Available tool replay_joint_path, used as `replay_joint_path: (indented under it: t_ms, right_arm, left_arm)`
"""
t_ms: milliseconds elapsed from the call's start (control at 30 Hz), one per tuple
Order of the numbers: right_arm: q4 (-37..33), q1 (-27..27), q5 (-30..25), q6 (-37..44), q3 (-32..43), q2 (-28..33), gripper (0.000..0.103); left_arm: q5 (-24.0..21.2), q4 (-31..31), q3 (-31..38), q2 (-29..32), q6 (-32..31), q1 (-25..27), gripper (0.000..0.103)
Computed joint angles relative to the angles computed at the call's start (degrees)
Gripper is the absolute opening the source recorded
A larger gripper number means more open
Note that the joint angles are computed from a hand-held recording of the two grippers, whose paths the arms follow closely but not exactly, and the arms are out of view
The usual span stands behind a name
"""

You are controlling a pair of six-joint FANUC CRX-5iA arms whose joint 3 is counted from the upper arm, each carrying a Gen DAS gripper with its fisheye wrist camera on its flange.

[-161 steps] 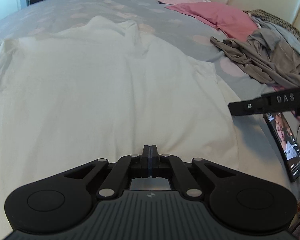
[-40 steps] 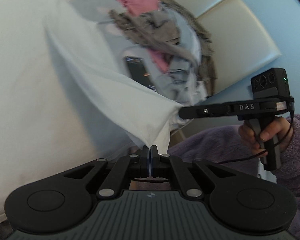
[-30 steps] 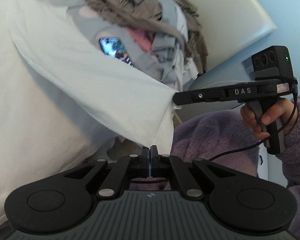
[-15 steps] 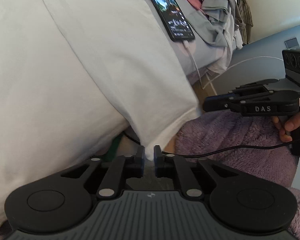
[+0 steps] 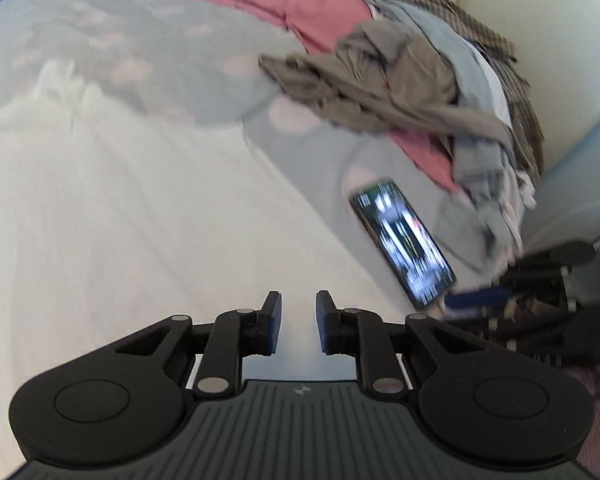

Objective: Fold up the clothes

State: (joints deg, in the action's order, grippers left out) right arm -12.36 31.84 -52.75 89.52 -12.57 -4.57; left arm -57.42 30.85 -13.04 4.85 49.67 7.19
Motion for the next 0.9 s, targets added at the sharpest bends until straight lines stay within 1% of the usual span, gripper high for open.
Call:
replay_joint_path:
  t_ms: [100, 167, 233, 267, 333, 467, 533, 600, 633, 667, 700, 733, 800, 900]
  right_arm:
    - [-0.89, -0.88, 2.96, 1.49, 1.38, 2.84, 0.028]
    - [-2.59, -1.87, 4.12, 2.54, 2.51, 4.68, 0.028]
    - [-4.68, -2.88, 3.66, 4.75, 4.14, 6.16, 0.028]
    - [-5.52, -3.28, 3.52, 5.77, 4.85, 6.84, 0.028]
    - [-4.39, -2.64, 5.11, 6.77, 4.56, 7.28, 0.028]
    - [-2.22, -0.66, 7.32, 9.92, 4.13, 8.04, 0.028]
    - [-1.65, 0.47, 8.4, 12.7, 3.87, 8.29, 0.028]
    - [-0.92, 1.63, 8.62, 14.98, 3.98, 8.88, 0.028]
    - [-0.57, 2.17, 8.33, 15.91, 4.24, 9.32, 0.028]
    - [-0.34, 2.65, 7.98, 16.83, 4.55, 9.79, 0.028]
    - [-1.04, 2.71, 7.11, 17.85, 5.22, 10.35, 0.028]
    - [-1.64, 2.77, 6.28, 18.76, 5.85, 10.91, 0.028]
    - [-0.72, 3.29, 6.11, 18.3, 6.08, 11.66, 0.028]
    - [3.62, 4.9, 6.86, 15.34, 5.19, 12.5, 0.028]
  left_arm:
    - [1.58, -1.73, 6.55, 5.72, 3.41, -1.59, 0.016]
    - [2.64, -3.69, 10.74, 9.47, 5.63, -2.88, 0.02]
    - [3.08, -6.05, 15.16, 13.13, 8.3, -4.17, 0.023]
    - [3.11, -7.11, 17.36, 14.94, 9.56, -4.76, 0.024]
    - [2.75, -8.41, 21.22, 18.37, 11.56, -5.75, 0.024]
    - [0.73, -11.45, 28.98, 24.39, 14.45, -7.27, 0.024]
    - [-1.71, -14.44, 33.66, 27.43, 16.74, -8.05, 0.024]
    - [-3.78, -15.76, 37.06, 29.86, 17.64, -8.41, 0.024]
    - [-4.81, -16.17, 38.27, 30.76, 17.73, -8.51, 0.023]
    - [-5.77, -16.93, 39.42, 31.46, 17.82, -8.71, 0.014]
    - [-6.13, -18.15, 40.3, 31.9, 17.77, -9.0, 0.008]
    - [-6.34, -18.91, 40.94, 32.21, 17.2, -9.17, 0.004]
    - [-7.18, -17.98, 41.73, 32.8, 16.13, -8.83, 0.002]
    - [-6.45, -14.62, 41.38, 32.89, 13.8, -8.0, 0.001]
